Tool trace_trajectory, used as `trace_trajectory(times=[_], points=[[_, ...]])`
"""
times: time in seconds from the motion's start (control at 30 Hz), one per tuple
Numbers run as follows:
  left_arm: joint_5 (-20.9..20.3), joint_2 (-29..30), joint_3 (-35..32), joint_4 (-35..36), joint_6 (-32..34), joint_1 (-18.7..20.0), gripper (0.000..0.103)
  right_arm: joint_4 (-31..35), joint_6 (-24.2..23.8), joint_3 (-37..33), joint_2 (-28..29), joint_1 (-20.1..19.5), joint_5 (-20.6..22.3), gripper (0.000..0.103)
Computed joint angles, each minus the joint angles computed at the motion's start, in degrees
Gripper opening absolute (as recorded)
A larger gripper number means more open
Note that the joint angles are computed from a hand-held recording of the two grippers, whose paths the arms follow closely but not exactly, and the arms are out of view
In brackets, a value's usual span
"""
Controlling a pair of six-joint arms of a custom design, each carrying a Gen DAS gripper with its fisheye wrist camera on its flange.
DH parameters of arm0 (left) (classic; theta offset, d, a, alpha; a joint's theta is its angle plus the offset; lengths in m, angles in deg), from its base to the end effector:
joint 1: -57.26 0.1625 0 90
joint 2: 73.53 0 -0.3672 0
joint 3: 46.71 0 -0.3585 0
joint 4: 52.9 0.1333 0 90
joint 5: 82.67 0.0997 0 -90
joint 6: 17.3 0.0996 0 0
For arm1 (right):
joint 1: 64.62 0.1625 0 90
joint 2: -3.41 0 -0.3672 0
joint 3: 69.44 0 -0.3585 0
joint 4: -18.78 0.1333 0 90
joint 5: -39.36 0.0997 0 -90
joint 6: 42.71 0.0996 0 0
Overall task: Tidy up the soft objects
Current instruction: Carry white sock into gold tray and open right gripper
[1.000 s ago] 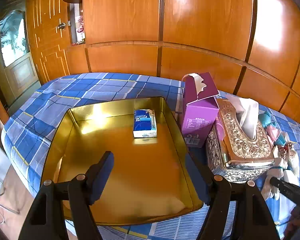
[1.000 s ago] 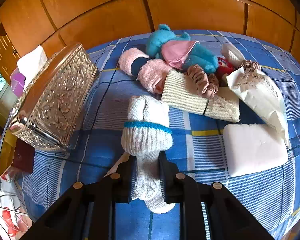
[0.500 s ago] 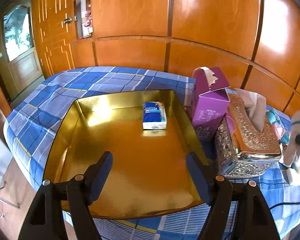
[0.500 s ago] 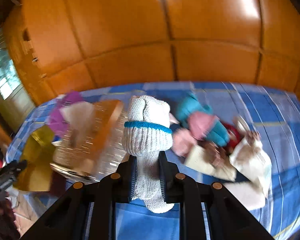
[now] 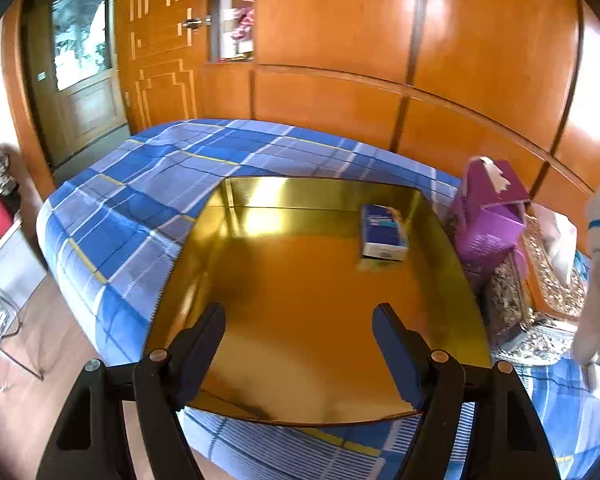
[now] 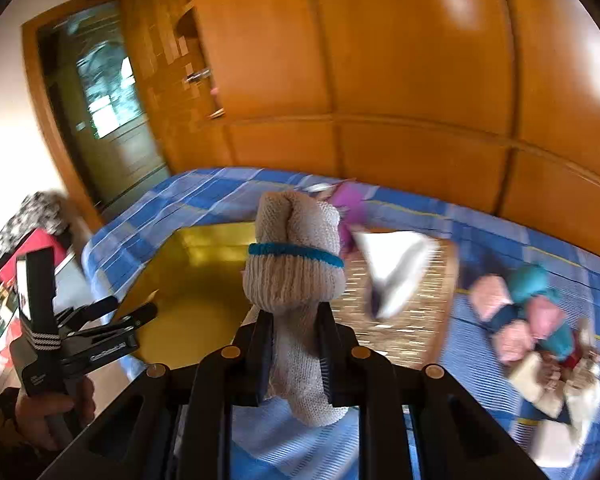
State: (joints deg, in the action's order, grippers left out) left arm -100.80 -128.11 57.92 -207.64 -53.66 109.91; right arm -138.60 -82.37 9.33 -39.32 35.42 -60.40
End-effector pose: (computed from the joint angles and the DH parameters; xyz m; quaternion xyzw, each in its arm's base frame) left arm -0.1508 -0.5734 0.1822 -0.0681 0.8037 -0.4319 0.4036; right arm 0.2359 -0.6649 0.1688 0.3823 -0.8802 0.2392 0.1480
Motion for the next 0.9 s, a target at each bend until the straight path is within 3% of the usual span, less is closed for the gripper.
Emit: trace_trajectory(times=[0.2, 0.27, 0.47, 0.57, 0.7, 0.9], points=[[1.81, -1.36, 1.72, -3.09, 0.48, -0.71, 0.079, 5.11, 0.10, -5.60, 6.72, 1.99, -0.27, 0.019], [2.47, -1.44, 2.32, -4.68, 1.12, -1.09, 0.083, 6.12, -0.41, -8.22, 10.03, 2.67, -2.29, 0.019], [2.41, -1.33, 2.27, -4.61, 1.37, -0.78, 0.084, 7.74, 0.75, -15.27, 18.05, 3.42, -9.81, 0.022], [1.86, -1.40, 2.26, -3.93, 0.75, -0.42, 0.083, 8.59, 1.32, -17.51, 20.16, 3.10, -11.23, 0.023], [1.33, -1.25, 1.88, -2.81, 0.00, 0.04, 0.084, 8.13, 2.17, -17.45, 20.32, 2.94, -11.28, 0.031], [1.20, -0.76, 1.90, -3.25, 0.60, -0.10, 0.084, 2.00, 1.57, -11.16, 16.07, 2.89, -10.11, 0.031]])
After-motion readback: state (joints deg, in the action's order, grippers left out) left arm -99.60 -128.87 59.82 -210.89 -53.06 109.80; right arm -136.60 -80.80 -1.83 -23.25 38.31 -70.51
